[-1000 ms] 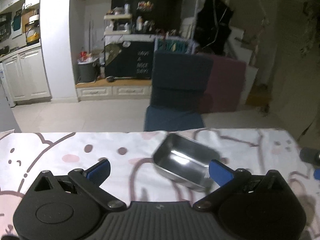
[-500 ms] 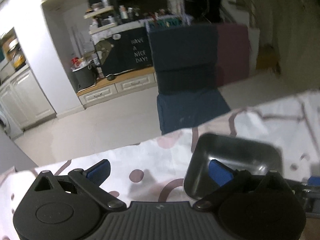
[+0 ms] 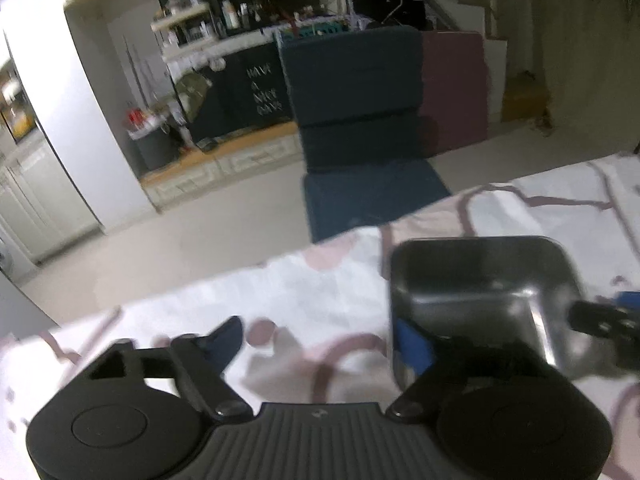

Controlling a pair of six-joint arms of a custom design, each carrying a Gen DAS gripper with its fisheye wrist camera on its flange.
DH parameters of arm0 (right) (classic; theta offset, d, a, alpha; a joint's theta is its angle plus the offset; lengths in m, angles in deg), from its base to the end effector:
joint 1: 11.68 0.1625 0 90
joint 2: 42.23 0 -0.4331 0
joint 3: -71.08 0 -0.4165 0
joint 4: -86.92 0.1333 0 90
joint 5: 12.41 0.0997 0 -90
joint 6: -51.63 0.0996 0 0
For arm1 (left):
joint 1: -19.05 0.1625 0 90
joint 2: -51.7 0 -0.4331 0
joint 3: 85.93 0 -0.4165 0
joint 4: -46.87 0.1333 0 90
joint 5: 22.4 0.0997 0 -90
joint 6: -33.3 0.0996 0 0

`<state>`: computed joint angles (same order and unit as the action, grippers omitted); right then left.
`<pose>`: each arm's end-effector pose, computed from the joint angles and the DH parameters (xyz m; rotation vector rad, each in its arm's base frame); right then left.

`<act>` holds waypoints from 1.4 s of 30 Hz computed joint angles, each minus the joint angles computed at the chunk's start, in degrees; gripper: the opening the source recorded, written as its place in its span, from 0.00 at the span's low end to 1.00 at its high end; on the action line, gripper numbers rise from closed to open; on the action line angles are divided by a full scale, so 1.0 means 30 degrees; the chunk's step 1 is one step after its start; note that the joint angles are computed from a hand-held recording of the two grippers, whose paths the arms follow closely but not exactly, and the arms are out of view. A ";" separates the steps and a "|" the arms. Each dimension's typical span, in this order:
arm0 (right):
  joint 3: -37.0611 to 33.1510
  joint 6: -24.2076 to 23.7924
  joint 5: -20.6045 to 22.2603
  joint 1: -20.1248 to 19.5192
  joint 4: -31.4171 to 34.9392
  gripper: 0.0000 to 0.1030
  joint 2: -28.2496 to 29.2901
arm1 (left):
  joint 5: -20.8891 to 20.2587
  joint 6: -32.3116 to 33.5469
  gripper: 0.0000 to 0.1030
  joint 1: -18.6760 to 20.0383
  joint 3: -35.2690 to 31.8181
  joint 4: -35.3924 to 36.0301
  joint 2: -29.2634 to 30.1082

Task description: Organize plates and bowls

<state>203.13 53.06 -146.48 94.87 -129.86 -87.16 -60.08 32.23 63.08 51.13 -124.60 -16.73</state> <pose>0.1895 -0.4131 0.0609 -0.0304 -2.3396 0.9711 -0.1558 -0.4456 0.1402 0.7600 2.1719 -0.6874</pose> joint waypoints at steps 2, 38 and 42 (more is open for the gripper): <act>0.0040 -0.0234 0.0530 -0.0033 0.0231 0.60 -0.0268 | -0.1081 -0.1053 0.55 0.0106 0.0201 0.0620 -0.0730; 0.5868 0.1885 -0.1370 0.6921 0.8232 0.04 -1.1268 | -0.3263 -2.3230 0.03 -1.5519 0.3501 2.0375 -1.4110; 0.6912 0.3702 -0.1914 0.8184 1.0758 0.03 -1.3827 | -0.3868 -2.5192 0.04 -1.7888 0.3374 2.2223 -1.4157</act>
